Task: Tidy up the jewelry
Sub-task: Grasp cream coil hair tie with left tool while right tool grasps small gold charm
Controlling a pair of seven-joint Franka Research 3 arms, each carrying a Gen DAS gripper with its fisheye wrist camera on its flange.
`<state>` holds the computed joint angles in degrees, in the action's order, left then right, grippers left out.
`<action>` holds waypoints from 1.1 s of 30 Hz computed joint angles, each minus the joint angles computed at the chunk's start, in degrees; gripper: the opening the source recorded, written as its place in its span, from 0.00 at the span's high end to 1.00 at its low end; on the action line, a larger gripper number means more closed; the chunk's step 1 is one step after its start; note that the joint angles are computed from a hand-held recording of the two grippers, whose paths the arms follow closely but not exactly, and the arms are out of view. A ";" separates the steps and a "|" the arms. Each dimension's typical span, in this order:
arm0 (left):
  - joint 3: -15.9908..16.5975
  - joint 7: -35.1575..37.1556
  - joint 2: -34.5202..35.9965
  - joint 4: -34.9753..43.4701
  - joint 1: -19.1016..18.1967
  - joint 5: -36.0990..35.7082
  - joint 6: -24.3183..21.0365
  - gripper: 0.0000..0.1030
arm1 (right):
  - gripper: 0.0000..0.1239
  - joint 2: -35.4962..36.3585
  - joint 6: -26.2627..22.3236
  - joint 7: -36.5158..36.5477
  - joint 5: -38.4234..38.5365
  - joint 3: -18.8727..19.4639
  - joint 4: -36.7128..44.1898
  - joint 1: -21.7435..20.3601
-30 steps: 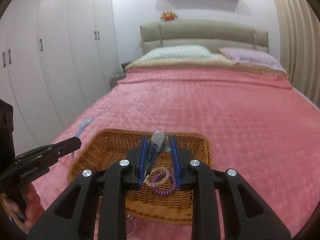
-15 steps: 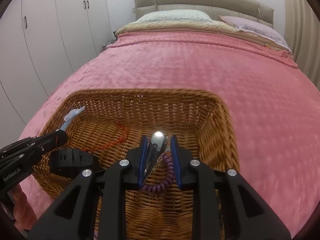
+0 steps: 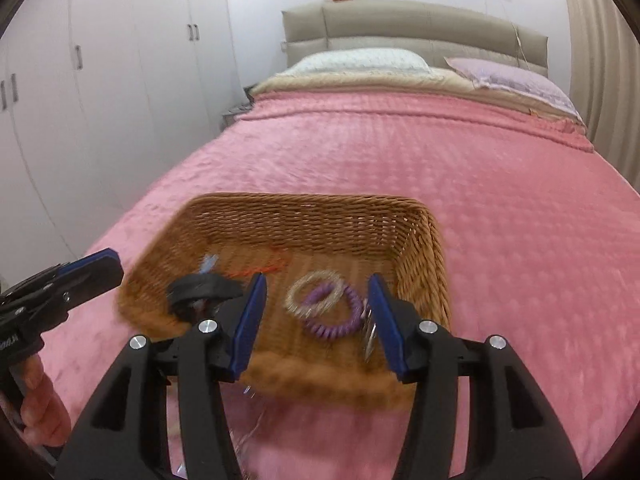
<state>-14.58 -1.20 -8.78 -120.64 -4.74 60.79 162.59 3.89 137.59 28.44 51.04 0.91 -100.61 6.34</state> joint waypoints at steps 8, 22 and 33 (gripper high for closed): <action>-2.98 1.58 -5.48 -6.35 -2.41 -4.71 -6.49 0.62 | 0.60 -11.10 -4.21 -5.81 3.47 -3.53 -13.19 -0.67; 0.22 9.18 0.37 -8.27 -4.13 -20.22 -5.44 0.66 | 0.75 -12.50 -5.90 -6.06 -3.01 -4.68 -20.52 -0.27; -0.07 10.62 2.62 -5.60 -5.16 -19.53 -9.76 0.70 | 0.75 -12.79 -4.16 -6.88 -6.80 -3.93 -22.10 1.10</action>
